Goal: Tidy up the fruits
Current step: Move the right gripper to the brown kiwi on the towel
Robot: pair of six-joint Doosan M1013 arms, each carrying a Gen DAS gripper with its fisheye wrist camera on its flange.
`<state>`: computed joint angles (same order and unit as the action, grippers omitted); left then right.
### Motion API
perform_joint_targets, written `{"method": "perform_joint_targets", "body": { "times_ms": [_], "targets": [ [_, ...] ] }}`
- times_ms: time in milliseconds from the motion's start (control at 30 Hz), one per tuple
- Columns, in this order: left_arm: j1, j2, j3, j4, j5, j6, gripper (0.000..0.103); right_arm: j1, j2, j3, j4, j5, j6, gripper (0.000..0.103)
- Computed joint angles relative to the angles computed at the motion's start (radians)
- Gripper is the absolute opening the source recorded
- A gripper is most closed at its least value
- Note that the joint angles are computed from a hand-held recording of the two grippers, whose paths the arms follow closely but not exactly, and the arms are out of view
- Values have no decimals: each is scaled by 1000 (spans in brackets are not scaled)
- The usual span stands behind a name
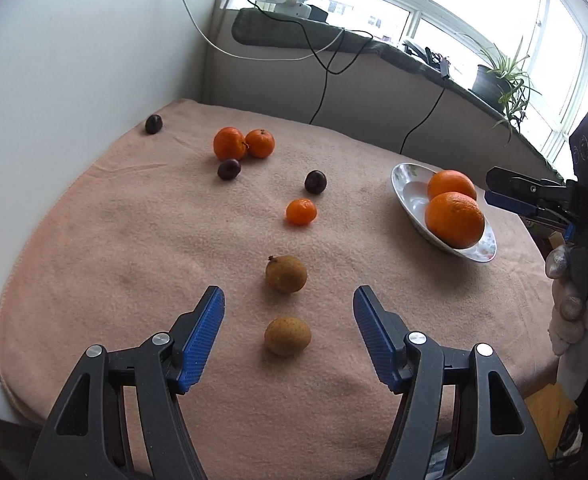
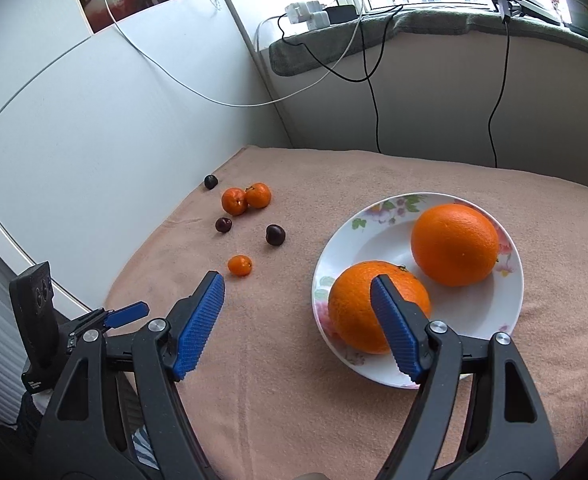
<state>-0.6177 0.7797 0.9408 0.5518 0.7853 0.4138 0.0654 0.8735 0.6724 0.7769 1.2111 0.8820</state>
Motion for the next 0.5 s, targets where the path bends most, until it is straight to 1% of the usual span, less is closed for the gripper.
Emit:
{"method": "perform_joint_targets", "body": {
  "times_ms": [167,367,433,500],
  "targets": [
    [1,-14,36,-9,-13,-32,67,23,16,-33,-16,51,-16,78],
    [1,-12,39,-21,-26,-9,66,56,51,-95,-42,117,-30,78],
    [2,-13,45,-34,-39,1,61,66,60,-107,-46,151,-41,73],
    [4,-13,48,-48,-45,10,59,78,68,-117,-57,179,-46,69]
  ]
}}
